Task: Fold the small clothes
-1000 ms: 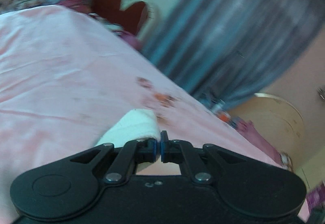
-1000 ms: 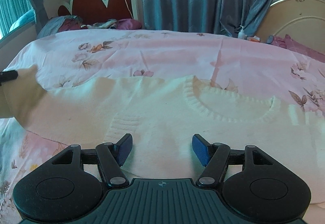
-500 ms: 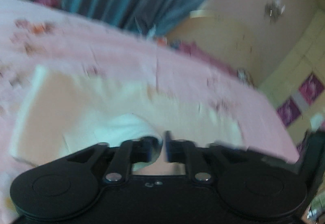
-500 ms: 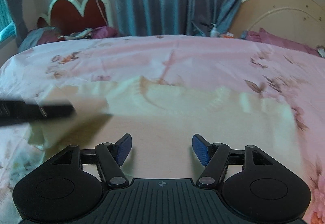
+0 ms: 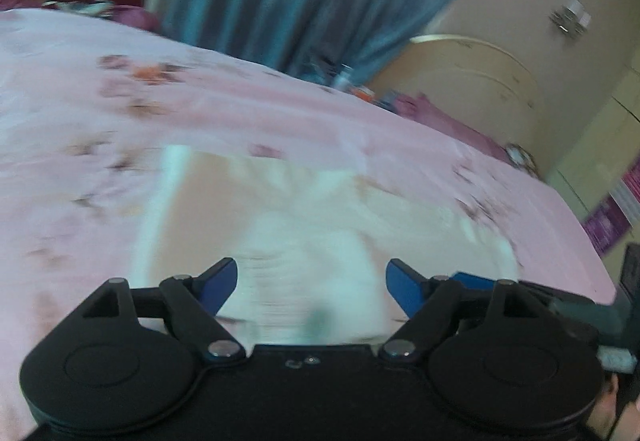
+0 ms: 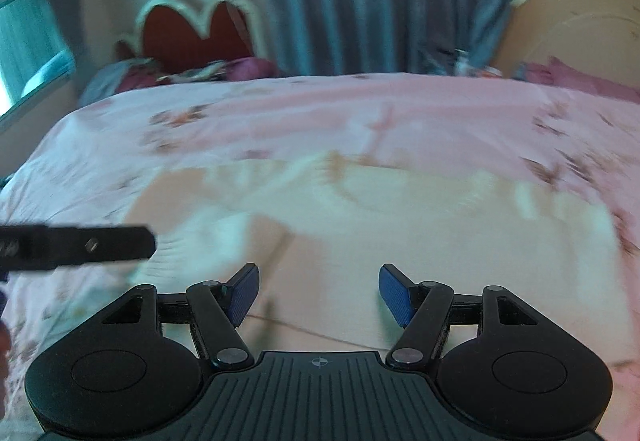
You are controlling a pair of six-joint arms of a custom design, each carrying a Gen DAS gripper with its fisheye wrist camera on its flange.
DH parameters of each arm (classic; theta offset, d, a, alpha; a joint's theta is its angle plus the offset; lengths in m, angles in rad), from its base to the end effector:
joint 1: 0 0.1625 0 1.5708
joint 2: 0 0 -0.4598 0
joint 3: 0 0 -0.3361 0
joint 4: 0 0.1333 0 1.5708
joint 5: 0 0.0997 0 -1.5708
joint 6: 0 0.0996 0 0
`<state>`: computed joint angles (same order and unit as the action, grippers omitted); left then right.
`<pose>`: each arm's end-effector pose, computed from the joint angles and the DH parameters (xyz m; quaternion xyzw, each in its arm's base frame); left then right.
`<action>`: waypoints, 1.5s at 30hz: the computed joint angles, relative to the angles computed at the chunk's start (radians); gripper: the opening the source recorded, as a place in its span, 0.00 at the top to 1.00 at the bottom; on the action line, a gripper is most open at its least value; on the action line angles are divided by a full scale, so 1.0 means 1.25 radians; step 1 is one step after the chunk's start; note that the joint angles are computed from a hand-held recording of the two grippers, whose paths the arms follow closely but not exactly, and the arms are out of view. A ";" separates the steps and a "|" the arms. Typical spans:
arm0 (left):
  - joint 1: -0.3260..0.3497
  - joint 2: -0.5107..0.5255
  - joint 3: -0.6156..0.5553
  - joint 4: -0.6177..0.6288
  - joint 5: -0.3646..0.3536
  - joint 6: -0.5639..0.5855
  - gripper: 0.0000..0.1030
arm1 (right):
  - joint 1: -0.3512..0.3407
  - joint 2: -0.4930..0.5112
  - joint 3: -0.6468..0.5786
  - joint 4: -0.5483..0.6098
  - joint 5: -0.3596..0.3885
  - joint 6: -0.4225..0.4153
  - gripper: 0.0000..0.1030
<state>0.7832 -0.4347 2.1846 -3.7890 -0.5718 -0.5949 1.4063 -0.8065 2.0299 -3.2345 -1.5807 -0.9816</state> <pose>-0.1802 -0.4857 0.0223 -0.0285 0.8606 -0.4539 0.2291 0.0380 -0.5793 0.1308 0.3867 -0.8960 0.1809 0.1225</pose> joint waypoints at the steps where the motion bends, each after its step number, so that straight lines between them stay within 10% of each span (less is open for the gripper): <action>1: -0.001 -0.007 0.015 0.004 0.018 -0.025 0.22 | 0.006 0.006 0.010 -0.009 -0.002 -0.021 0.36; 9: -0.002 -0.062 0.134 0.150 0.092 -0.247 0.24 | 0.007 0.024 0.101 -0.076 -0.019 -0.221 0.36; 16: 0.006 -0.044 0.121 0.182 0.090 -0.234 0.25 | 0.017 0.101 0.108 -0.240 -0.018 -0.317 0.37; 18: 0.009 -0.034 0.106 0.187 0.093 -0.207 0.25 | 0.018 0.096 0.094 -0.213 0.001 -0.291 0.37; 20: 0.008 -0.026 0.100 0.190 0.094 -0.194 0.24 | 0.023 0.090 0.077 -0.185 -0.002 -0.264 0.86; 21: 0.006 -0.022 0.099 0.191 0.096 -0.190 0.24 | 0.024 0.087 0.063 -0.168 -0.004 -0.234 0.93; 34: 0.027 0.040 -0.016 0.145 0.109 -0.035 0.29 | -0.043 -0.018 -0.087 0.020 0.016 0.144 0.93; 39: 0.033 0.081 -0.055 0.053 0.118 0.062 0.70 | -0.078 -0.036 -0.107 0.068 0.005 0.241 0.93; 45: 0.024 0.097 -0.065 0.035 0.115 0.136 0.85 | -0.108 -0.054 -0.114 0.081 -0.001 0.304 0.92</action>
<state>0.8132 -0.3137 2.1037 -3.7452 -0.4279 -0.4244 1.2717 -0.8740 1.8871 -3.1328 -1.5825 -0.6014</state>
